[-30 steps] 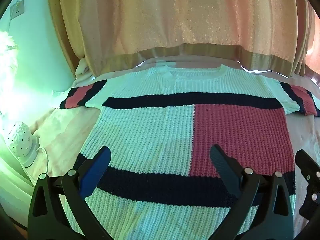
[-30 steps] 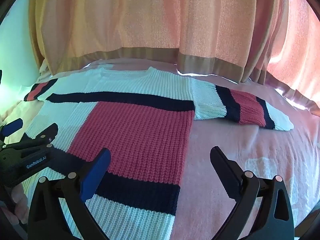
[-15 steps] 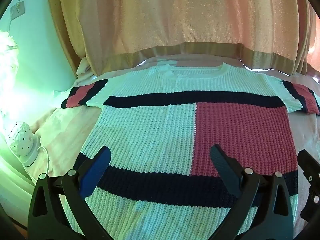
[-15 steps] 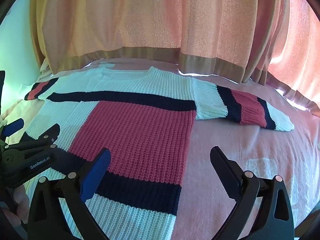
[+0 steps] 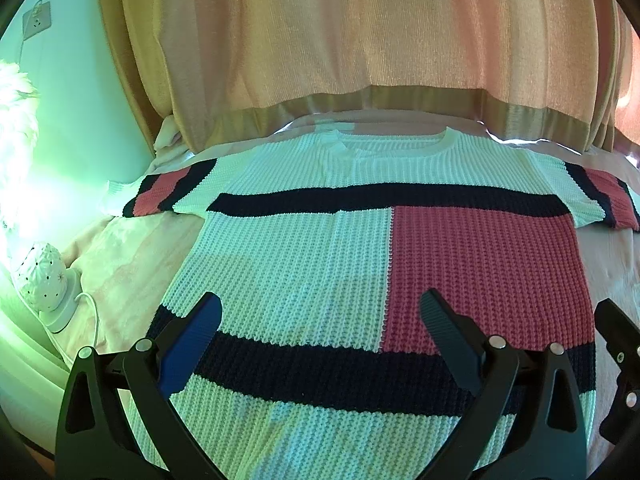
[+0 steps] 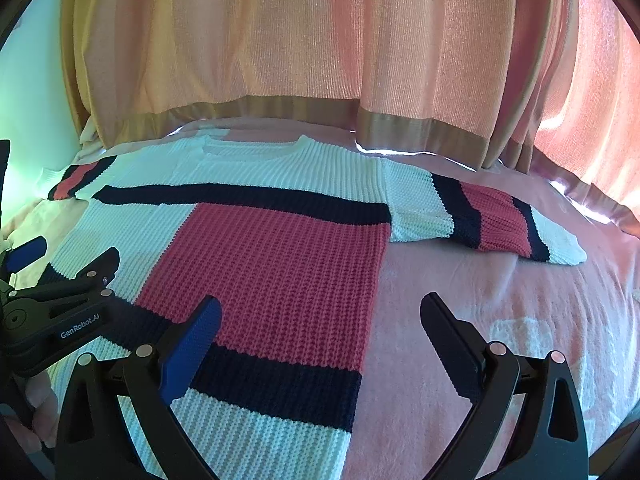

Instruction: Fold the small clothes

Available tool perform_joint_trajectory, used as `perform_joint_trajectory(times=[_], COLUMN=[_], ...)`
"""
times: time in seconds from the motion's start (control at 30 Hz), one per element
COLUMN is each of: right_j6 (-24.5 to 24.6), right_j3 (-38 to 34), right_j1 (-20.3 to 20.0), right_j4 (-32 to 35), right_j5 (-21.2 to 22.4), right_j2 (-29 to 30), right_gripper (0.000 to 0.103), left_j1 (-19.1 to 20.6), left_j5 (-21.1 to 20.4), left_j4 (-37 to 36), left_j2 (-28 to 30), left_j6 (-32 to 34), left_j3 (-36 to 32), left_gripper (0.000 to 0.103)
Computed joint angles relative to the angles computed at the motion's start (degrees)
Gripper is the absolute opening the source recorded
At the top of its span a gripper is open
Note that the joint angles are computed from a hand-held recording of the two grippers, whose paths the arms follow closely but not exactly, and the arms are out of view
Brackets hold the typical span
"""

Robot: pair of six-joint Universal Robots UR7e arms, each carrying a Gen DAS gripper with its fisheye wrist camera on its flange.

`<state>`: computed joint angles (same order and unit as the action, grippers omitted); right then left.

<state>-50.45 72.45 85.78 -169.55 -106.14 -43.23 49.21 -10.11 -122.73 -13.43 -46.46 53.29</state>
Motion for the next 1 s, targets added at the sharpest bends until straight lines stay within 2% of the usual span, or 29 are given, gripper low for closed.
perform_joint_trajectory(times=[1.0], right_j6=[0.27], right_j3=[0.49], right_j1=[-0.01], right_j4=[0.40], right_j5=[-0.30], right_j2=[-0.20], right_gripper=[0.098], left_j1=[0.01], left_j5=[0.02], left_j4=[0.86], left_j2=[0.20], left_j6=[-0.48], left_j3=[-0.10], left_gripper=[0.097])
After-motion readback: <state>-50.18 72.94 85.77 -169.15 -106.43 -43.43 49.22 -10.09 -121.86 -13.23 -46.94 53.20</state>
